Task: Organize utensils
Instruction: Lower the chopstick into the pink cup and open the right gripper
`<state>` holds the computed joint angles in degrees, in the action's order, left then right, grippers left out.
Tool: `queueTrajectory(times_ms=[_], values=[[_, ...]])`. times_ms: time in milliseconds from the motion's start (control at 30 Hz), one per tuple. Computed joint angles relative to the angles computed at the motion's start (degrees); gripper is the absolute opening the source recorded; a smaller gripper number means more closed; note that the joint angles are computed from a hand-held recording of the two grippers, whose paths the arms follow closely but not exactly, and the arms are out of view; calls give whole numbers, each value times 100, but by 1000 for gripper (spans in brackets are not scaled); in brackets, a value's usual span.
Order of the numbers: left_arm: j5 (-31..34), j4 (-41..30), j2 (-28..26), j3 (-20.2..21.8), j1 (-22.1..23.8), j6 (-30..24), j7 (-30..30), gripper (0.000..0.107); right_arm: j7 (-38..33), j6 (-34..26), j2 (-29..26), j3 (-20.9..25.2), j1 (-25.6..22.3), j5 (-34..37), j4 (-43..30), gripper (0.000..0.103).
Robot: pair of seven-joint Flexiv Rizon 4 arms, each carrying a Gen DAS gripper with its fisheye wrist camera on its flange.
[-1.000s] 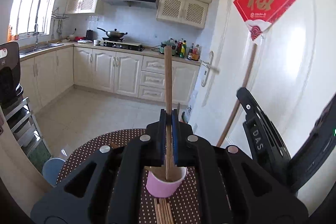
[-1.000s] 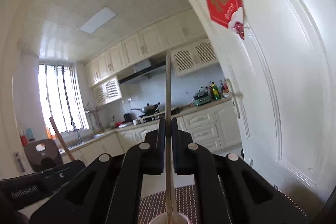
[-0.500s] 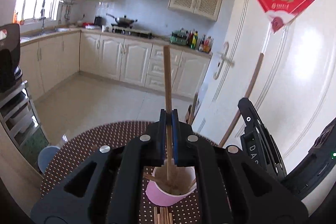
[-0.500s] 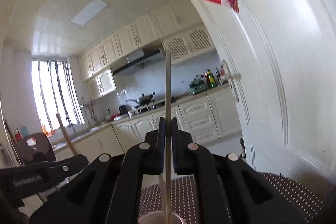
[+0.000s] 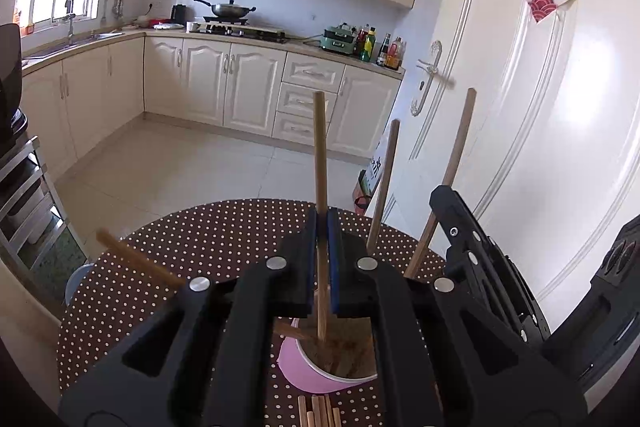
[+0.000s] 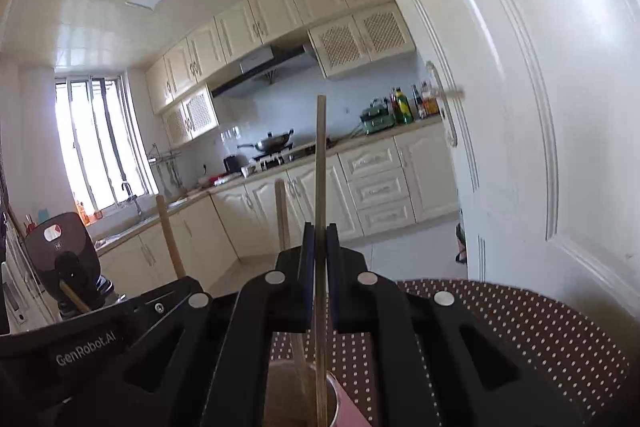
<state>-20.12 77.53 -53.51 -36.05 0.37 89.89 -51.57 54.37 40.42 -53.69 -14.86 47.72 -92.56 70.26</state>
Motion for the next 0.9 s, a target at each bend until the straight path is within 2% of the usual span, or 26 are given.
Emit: queueTrajectory(times_ms=[233, 300, 433, 533, 667, 767, 867, 900], values=[[-46, -127, -67, 146, -81, -271, 167, 6, 114, 344, 157, 134, -105, 48, 185, 9], [-11, -74, -116, 72, -59, -67, 308, 7, 151, 397, 222, 167, -117, 26, 281, 12], [95, 41, -111, -92, 66, 14, 401, 7, 277, 345, 365, 266, -121, 24, 500, 38], [160, 219, -70, -322, 263, 44, 511, 7, 304, 248, 504, 353, -106, 32, 693, 49], [250, 418, 7, -387, 383, 178, 477, 7, 222, -89, 711, 469, -21, 42, 994, 64], [303, 567, 121, -349, 449, 72, 456, 10, -12, -363, 854, 574, 43, 16, 1201, 72], [351, 715, 158, -454, 552, 169, 493, 30, -119, -507, 951, 703, 44, 26, 1351, 76], [407, 817, 158, -567, 641, 290, 522, 45, -146, -528, 987, 749, 38, 34, 1406, 77]])
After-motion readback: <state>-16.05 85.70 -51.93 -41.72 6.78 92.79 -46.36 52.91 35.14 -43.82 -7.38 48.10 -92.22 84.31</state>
